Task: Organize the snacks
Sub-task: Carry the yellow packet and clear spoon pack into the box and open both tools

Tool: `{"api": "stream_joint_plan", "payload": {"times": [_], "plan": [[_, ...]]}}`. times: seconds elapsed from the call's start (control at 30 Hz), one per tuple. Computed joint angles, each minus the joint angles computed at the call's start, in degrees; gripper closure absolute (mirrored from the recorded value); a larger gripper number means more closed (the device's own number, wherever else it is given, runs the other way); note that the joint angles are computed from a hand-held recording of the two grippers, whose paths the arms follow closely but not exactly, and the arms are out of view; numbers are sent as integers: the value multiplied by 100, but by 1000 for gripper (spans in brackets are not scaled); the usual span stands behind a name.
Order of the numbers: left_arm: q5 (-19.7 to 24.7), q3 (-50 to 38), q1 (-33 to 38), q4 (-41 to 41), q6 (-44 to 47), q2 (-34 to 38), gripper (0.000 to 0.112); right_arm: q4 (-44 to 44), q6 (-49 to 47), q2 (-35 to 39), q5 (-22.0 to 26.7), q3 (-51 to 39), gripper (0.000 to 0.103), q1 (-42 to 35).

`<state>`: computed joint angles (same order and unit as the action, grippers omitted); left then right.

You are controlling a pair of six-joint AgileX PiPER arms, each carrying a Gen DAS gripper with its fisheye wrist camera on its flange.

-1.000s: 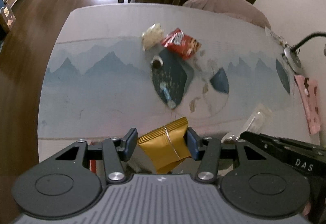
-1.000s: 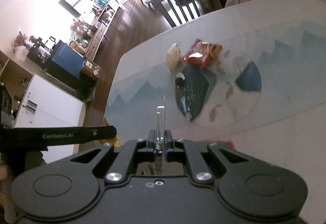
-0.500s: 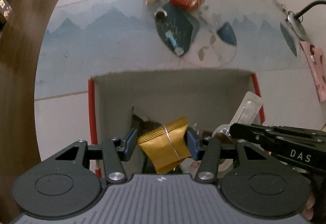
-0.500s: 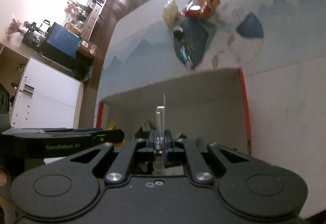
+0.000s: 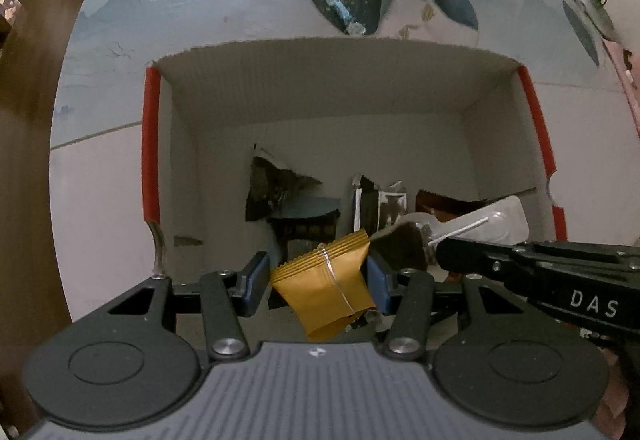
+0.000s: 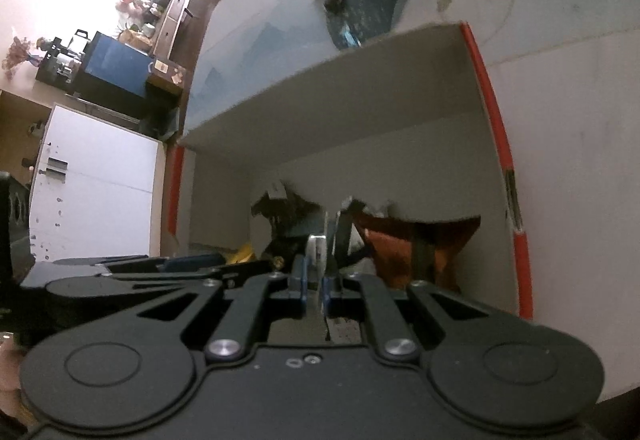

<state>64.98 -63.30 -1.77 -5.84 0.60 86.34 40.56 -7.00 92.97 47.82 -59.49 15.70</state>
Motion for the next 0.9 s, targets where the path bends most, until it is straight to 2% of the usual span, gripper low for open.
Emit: {"api": "stream_joint_plan", "payload": {"times": [0.27, 0.9], "plan": [[-118, 237, -48, 26, -53, 48, 61, 110, -21, -19, 100, 146, 96, -17], [-286, 651, 219, -272, 313, -220, 59, -548, 378, -578, 152, 308, 95, 104]]}}
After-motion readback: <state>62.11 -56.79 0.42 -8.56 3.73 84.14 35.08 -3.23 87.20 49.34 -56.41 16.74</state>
